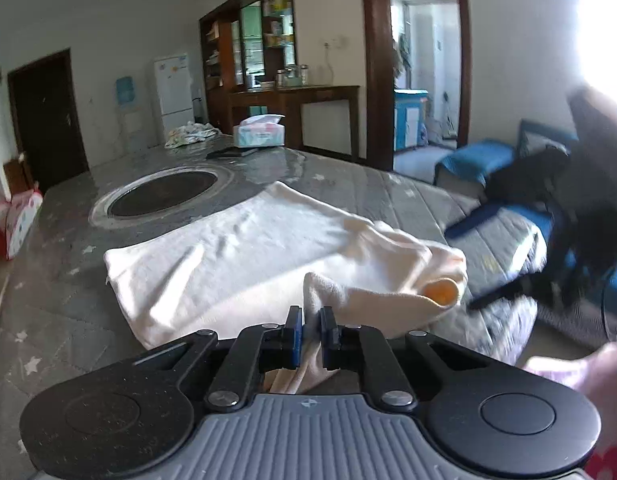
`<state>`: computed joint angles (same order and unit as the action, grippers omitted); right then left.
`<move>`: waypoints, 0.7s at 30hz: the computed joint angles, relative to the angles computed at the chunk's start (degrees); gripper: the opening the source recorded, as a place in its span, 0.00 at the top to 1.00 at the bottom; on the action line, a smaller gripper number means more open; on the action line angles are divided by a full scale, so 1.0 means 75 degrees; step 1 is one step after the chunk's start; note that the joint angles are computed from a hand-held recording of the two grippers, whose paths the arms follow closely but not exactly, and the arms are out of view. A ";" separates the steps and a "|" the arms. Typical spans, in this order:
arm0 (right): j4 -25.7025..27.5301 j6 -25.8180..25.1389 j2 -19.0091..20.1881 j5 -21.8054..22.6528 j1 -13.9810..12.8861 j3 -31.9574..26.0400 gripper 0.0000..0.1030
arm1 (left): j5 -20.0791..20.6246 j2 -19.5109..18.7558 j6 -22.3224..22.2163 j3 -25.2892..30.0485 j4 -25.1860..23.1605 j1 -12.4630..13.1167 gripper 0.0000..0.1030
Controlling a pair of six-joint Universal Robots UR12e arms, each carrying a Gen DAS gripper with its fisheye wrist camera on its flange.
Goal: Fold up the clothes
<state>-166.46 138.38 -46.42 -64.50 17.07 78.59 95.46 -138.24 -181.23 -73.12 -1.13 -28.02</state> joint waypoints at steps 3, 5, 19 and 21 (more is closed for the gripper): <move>-0.0213 -0.0310 0.0141 0.0009 0.0061 -0.0085 0.31 | -0.0092 -0.0069 -0.0239 0.0190 -0.0142 0.0082 0.91; -0.0421 -0.0496 0.0251 -0.0017 0.0102 -0.0159 0.32 | -0.0200 -0.0099 -0.0329 0.0255 -0.0195 0.0132 0.91; 0.0715 -0.0373 0.0492 0.0286 0.0094 -0.0788 0.76 | -0.0703 0.0172 -0.0200 -0.0376 0.0084 0.0207 0.84; 0.0675 -0.0368 0.0477 0.0293 0.0102 -0.0770 0.82 | -0.0563 0.0251 0.0073 -0.0529 0.0101 0.0153 0.78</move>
